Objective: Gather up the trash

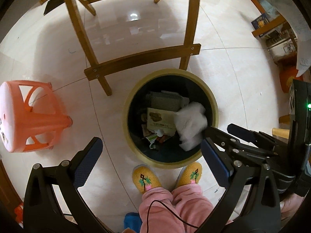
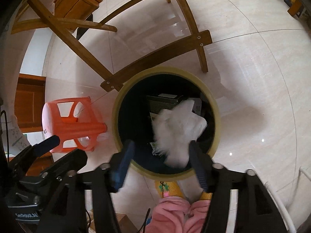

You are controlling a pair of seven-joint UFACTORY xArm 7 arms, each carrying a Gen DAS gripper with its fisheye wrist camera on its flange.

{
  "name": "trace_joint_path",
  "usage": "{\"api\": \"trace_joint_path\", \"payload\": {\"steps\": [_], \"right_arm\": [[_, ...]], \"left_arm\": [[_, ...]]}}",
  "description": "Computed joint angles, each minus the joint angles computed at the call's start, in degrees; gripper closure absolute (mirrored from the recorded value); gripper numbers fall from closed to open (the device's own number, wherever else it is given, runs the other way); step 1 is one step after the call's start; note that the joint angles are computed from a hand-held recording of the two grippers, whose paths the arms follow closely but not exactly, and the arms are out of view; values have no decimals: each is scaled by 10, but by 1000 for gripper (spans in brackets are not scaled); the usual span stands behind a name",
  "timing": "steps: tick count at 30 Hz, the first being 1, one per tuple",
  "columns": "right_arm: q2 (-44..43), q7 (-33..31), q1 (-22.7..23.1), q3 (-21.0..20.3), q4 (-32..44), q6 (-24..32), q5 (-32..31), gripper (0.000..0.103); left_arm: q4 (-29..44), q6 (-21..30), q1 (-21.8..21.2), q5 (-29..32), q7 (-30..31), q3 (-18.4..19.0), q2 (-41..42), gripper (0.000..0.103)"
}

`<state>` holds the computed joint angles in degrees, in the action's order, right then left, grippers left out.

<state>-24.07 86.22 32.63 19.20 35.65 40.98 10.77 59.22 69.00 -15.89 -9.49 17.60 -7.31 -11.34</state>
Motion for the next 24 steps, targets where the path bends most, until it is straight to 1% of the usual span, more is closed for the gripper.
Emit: {"api": "trace_joint_path", "payload": {"steps": [7, 9, 12, 18, 21, 24], "right_arm": [[3, 14, -1, 7, 6, 8, -10, 35], [-3, 24, -2, 11, 8, 18, -16, 35], [-18, 35, -1, 14, 17, 45, -22, 35], [-62, 52, -7, 17, 64, 138, -30, 35], [-76, 50, -14, 19, 101, 189, -35, 35], [-78, 43, -27, 23, 160, 252, -47, 35]], "left_arm": [[-6, 4, 3, -3, -2, 4, -10, 3], [-7, 8, 2, -6, -2, 4, -15, 3], [-1, 28, 1, -15, -4, 5, -27, 3], [28, 88, -2, -30, -19, 6, -64, 3], [61, 123, 0, -36, -33, 9, -76, 3], [105, 153, 4, -38, -48, 10, -79, 3]]}}
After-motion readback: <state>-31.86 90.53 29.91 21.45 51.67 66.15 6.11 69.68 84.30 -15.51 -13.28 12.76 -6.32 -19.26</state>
